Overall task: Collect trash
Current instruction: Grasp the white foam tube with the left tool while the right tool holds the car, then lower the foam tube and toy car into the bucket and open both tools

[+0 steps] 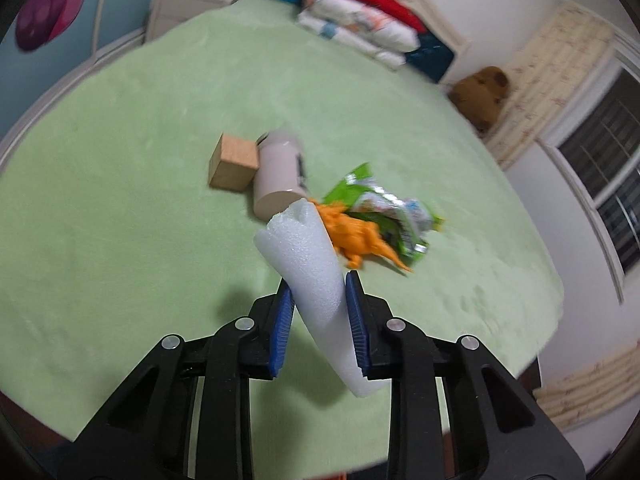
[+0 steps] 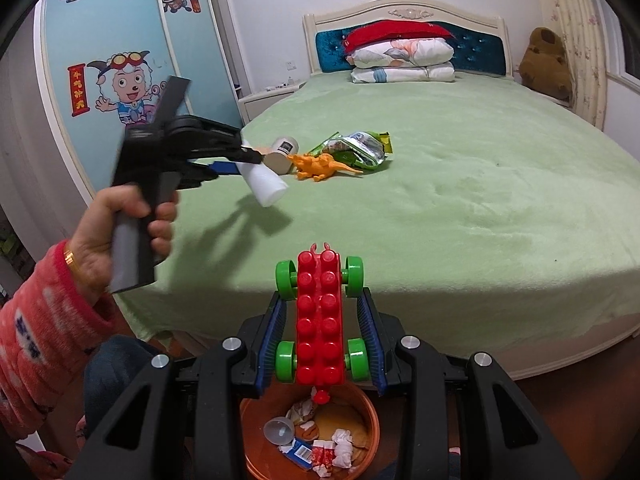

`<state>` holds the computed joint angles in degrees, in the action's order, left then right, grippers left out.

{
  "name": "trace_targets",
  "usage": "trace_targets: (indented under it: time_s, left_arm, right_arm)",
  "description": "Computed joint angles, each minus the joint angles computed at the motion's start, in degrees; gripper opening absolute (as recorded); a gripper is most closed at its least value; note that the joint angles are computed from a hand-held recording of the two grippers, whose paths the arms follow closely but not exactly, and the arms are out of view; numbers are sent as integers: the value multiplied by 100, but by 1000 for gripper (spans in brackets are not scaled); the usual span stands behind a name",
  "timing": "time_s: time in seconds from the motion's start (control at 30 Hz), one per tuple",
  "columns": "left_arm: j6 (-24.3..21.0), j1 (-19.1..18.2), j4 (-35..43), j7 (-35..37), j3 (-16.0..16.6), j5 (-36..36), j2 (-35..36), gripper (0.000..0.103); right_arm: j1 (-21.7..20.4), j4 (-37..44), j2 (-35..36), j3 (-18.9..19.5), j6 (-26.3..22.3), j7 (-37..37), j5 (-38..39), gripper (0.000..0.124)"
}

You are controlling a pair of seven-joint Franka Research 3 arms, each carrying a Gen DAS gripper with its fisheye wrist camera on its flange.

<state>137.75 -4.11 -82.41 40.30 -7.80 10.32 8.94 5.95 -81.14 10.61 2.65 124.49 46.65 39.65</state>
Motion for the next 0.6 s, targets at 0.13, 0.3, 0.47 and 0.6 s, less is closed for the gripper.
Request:
trace_targets:
  time_s: [0.13,0.3,0.47,0.6]
  left_arm:
    - [278,-77,-527,156,-48,274,-522,26]
    - [681,-170,-1638,495,-132,189,-1418,26]
    - [757,-348,-2333,933,-208,-13,-1902,26]
    - [767,-552,-2841,1320,-212,-315,-2145,26]
  right_arm:
    - [0,-217,-186,4,16,-106,117,37]
    - [31,-532,-415,-40,1,-197,219,37]
    - [100,-944,-647,-93,-30,-260,159,37]
    - [172,-1269,-767,-125,-120,-212,-24,37]
